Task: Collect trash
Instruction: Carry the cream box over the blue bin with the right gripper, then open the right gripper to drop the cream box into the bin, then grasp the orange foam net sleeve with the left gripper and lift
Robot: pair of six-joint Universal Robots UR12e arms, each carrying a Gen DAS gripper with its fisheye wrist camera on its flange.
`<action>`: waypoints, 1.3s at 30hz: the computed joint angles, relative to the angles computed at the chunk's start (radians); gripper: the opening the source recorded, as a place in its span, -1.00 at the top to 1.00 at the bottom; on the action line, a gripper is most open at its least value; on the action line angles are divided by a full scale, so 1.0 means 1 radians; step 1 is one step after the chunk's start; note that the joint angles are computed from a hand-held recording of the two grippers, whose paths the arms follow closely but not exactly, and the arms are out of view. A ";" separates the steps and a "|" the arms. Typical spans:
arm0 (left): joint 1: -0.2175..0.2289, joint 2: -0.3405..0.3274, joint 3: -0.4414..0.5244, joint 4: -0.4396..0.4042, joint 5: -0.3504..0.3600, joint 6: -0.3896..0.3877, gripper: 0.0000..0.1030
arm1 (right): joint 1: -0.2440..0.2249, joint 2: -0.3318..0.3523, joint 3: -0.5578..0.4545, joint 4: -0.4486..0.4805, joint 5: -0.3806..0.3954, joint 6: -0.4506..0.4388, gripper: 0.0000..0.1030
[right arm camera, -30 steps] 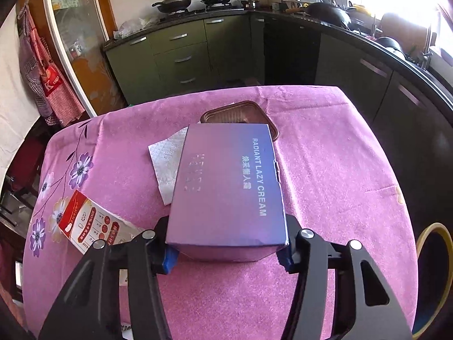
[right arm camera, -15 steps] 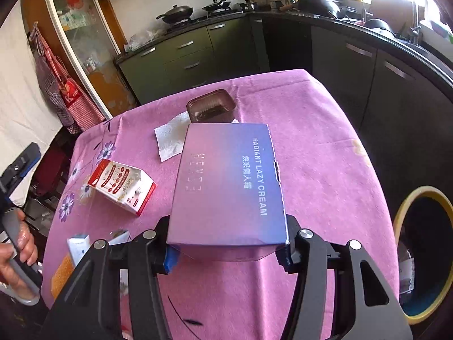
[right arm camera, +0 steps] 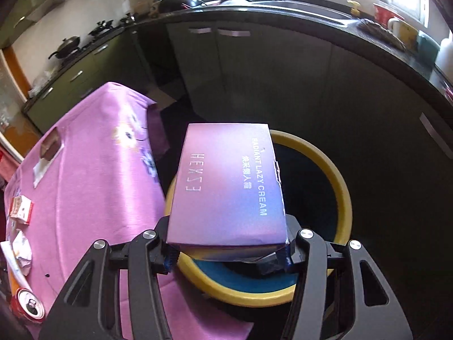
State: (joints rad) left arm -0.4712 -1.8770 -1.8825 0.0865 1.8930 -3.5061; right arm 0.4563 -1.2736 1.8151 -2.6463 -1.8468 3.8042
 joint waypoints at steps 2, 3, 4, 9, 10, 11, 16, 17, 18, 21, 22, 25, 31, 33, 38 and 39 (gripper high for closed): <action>0.001 0.001 -0.001 -0.004 -0.001 -0.003 -0.81 | -0.018 -0.001 0.016 0.005 0.015 0.013 -0.03; 0.002 0.001 -0.002 -0.005 -0.002 -0.005 -0.82 | -0.024 0.001 0.018 0.016 0.014 0.016 -0.03; 0.003 0.001 -0.002 -0.007 -0.004 -0.007 -0.82 | -0.028 0.005 0.016 0.027 0.007 0.018 -0.03; 0.005 0.001 -0.001 -0.016 -0.007 -0.009 -0.82 | -0.042 0.015 0.017 0.048 0.009 0.022 -0.04; 0.005 0.000 0.000 -0.020 -0.008 -0.008 -0.82 | -0.043 0.017 0.016 0.056 0.004 0.022 -0.06; 0.005 0.000 0.001 -0.022 -0.010 -0.009 -0.82 | -0.044 0.020 0.011 0.062 0.007 0.022 -0.07; 0.005 0.000 0.003 -0.032 -0.015 -0.001 -0.82 | -0.031 0.011 0.020 0.044 -0.063 0.018 -0.34; 0.004 0.000 0.004 -0.035 -0.014 0.002 -0.82 | -0.029 0.006 0.024 0.035 -0.064 0.017 -0.34; 0.003 0.000 0.005 -0.038 -0.015 0.005 -0.82 | -0.027 0.000 0.030 0.021 -0.061 0.014 -0.34; 0.005 0.004 0.003 -0.039 -0.049 0.018 -0.82 | -0.018 -0.015 0.039 0.004 -0.057 -0.001 -0.34; 0.007 0.007 0.003 -0.040 -0.068 0.018 -0.82 | -0.016 -0.019 0.041 -0.006 -0.053 -0.005 -0.34; 0.013 0.020 0.000 -0.075 -0.139 0.022 -0.82 | -0.004 -0.023 0.039 -0.021 -0.052 -0.019 -0.38; 0.021 0.055 -0.015 -0.204 -0.298 0.037 -0.82 | 0.009 -0.023 0.034 -0.042 -0.043 -0.038 -0.40; 0.022 0.067 -0.022 -0.247 -0.342 0.066 -0.82 | 0.013 -0.022 0.033 -0.047 -0.036 -0.044 -0.40; 0.026 0.104 -0.040 -0.377 -0.389 0.160 -0.82 | 0.022 -0.015 0.028 -0.049 -0.028 -0.062 -0.41; 0.028 0.111 -0.042 -0.406 -0.390 0.182 -0.82 | 0.022 -0.015 0.029 -0.052 -0.023 -0.064 -0.41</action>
